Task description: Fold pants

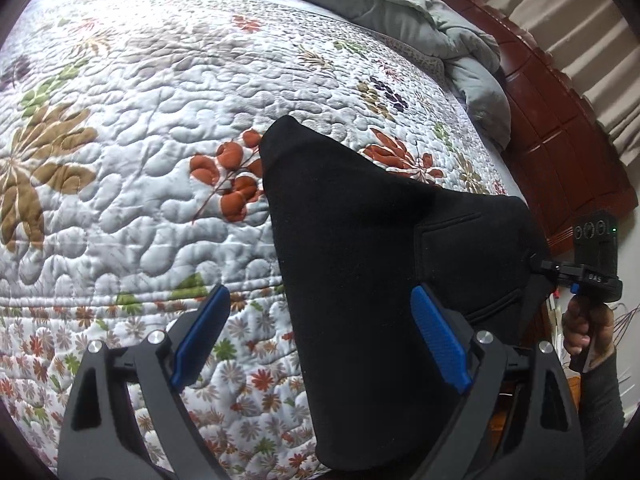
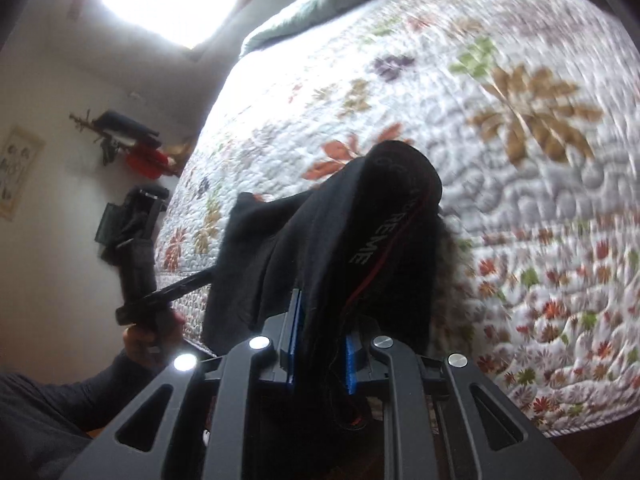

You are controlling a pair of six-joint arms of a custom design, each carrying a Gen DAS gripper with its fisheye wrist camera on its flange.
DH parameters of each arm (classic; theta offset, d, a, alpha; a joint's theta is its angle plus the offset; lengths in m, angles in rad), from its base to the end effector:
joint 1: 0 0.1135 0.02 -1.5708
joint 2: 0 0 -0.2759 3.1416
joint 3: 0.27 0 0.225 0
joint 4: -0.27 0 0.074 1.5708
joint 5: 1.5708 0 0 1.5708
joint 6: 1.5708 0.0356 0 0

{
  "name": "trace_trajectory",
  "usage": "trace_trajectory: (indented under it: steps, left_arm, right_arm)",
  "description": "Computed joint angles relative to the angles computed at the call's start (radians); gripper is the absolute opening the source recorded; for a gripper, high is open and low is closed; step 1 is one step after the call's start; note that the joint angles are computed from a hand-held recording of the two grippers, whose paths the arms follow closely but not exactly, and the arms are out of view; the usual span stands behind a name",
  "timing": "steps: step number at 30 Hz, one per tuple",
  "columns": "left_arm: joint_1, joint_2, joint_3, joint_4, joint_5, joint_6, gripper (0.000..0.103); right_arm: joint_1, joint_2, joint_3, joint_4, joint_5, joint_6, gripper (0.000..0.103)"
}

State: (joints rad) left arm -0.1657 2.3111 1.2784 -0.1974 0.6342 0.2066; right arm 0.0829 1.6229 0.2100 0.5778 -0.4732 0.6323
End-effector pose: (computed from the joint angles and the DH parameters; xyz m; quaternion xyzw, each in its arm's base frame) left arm 0.3941 -0.0873 0.0650 0.2253 0.9104 -0.3039 0.1673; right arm 0.1966 0.0326 0.1060 0.1649 0.8960 0.3272 0.2509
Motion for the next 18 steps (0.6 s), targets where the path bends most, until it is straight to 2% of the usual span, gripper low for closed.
trace_trajectory:
  steps: [4, 8, 14, 15, 16, 17, 18]
  left_arm:
    - [-0.008, -0.001, -0.005, 0.009, -0.010, 0.004, 0.090]
    - [-0.013, 0.023, 0.005, 0.008, -0.039, -0.012, 0.090]
    - [-0.006, 0.025, -0.014, 0.026, -0.048, -0.008, 0.090]
    - [-0.003, 0.016, -0.020, 0.027, -0.049, -0.009, 0.090]
    - [0.000, 0.008, -0.022, 0.027, -0.045, -0.009, 0.090]
    - [0.006, -0.009, -0.025, 0.021, -0.031, -0.004, 0.090]
    - [0.013, -0.024, -0.025, 0.016, -0.015, 0.000, 0.090]
  right_arm:
    - [-0.063, 0.201, -0.064, 0.264, -0.071, 0.001, 0.017]
    - [-0.152, 0.468, -0.130, 0.597, -0.168, -0.013, 0.018]
    - [-0.257, 0.785, -0.153, 0.914, -0.283, -0.037, 0.021]
    - [-0.271, 0.790, -0.160, 0.924, -0.305, -0.045, 0.024]
    - [-0.284, 0.759, -0.177, 0.910, -0.306, -0.061, 0.032]
    - [-0.315, 0.713, -0.193, 0.869, -0.302, -0.092, 0.040]
    - [-0.336, 0.618, -0.204, 0.785, -0.286, -0.110, 0.042]
